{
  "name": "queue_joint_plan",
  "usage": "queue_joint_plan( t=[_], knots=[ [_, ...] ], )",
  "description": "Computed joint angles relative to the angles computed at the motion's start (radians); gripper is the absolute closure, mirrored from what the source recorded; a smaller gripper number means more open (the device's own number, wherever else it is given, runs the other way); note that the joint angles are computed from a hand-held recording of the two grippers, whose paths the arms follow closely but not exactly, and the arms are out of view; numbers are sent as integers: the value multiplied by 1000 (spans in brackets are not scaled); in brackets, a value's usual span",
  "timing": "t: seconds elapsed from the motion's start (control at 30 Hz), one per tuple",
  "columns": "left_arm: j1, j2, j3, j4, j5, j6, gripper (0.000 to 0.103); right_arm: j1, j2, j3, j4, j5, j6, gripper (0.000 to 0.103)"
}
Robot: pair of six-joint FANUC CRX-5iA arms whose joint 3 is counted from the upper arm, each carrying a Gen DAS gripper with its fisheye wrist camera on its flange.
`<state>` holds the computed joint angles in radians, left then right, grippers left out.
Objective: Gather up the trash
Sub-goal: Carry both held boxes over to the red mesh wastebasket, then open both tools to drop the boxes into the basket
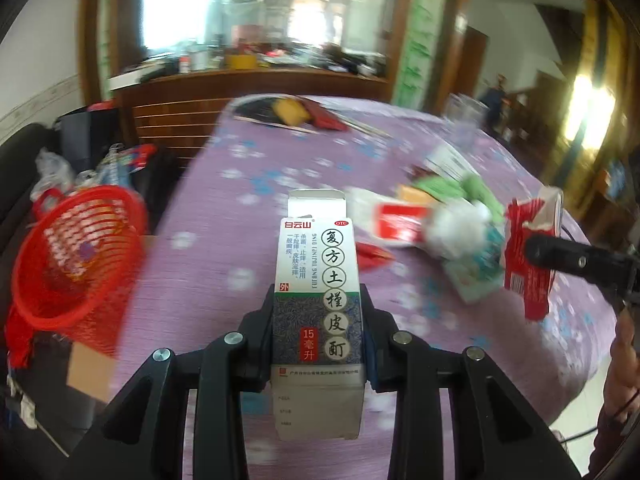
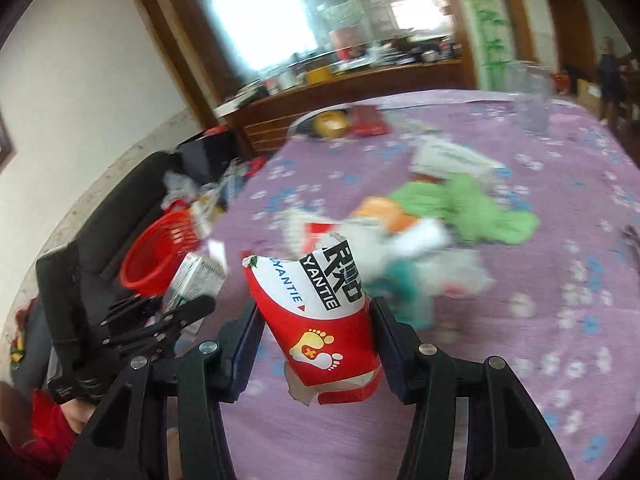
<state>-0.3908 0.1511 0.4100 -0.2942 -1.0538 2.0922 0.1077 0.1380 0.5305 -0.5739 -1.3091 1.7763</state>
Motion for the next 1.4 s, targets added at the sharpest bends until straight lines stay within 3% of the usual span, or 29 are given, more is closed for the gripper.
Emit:
queue_joint_plan(
  t=[0.37,0.6,0.83,0.9,0.93,0.97,1.03,1.17,1.4],
  knots=[
    [225,-185,-172,-24,-16,57,70,252,143,213,37,-23,-105,44],
    [354,-216,-230,19,1,32,70,379,311,426,60,-57,-187,44],
    [401,-205,-230,25,17,25,70,446,478,656,97,-103,-273,38],
    [404,-204,-227,17,16,31,44,454,530,734,100,-122,-305,35],
    [398,-209,-226,-2,17,50,37,456,563,789,98,-141,-318,32],
    [392,-212,-224,-22,17,67,32,455,575,810,92,-152,-322,31],
    [388,-217,-223,-33,20,65,32,448,610,877,70,-181,-339,29],
    [379,-229,-228,-21,29,60,32,422,572,825,37,-169,-318,29],
    [275,-211,-200,-29,48,45,30,312,335,478,-35,-72,-202,29]
  ],
)
